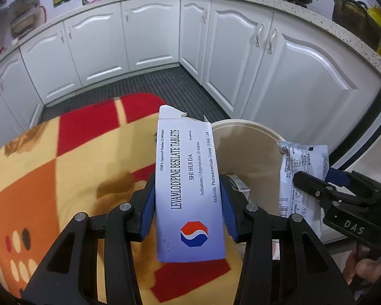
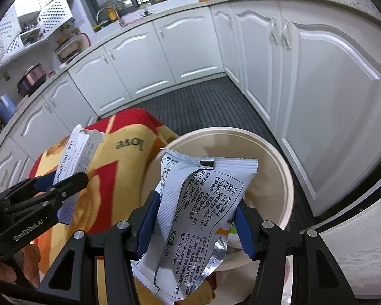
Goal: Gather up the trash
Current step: 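Carry the white tablet box and white wrapper to the beige bin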
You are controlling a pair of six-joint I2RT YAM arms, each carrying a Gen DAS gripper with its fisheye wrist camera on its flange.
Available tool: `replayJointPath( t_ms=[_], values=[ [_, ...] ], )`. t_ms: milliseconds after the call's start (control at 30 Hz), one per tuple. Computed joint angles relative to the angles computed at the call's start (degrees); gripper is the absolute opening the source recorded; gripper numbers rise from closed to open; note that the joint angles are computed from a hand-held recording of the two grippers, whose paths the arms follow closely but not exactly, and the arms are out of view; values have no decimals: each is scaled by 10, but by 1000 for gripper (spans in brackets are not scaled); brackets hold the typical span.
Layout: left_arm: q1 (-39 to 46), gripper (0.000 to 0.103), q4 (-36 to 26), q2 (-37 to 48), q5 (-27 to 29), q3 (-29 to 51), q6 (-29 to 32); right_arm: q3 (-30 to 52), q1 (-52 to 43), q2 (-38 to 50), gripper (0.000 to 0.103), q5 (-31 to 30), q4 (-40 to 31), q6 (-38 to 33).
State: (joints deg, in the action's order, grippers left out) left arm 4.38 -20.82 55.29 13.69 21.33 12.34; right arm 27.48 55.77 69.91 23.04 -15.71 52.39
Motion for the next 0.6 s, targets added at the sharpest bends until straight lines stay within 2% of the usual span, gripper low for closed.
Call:
replayJointPath(
  t_ms=[333,600],
  values=[
    [-75,44,78,99,-34,7,-55,-33,-68,25,55,-34,47,-36],
    [-102,44,118,154,-43,12,-77,-44,-100,52,58,-48,84,-49]
  ],
)
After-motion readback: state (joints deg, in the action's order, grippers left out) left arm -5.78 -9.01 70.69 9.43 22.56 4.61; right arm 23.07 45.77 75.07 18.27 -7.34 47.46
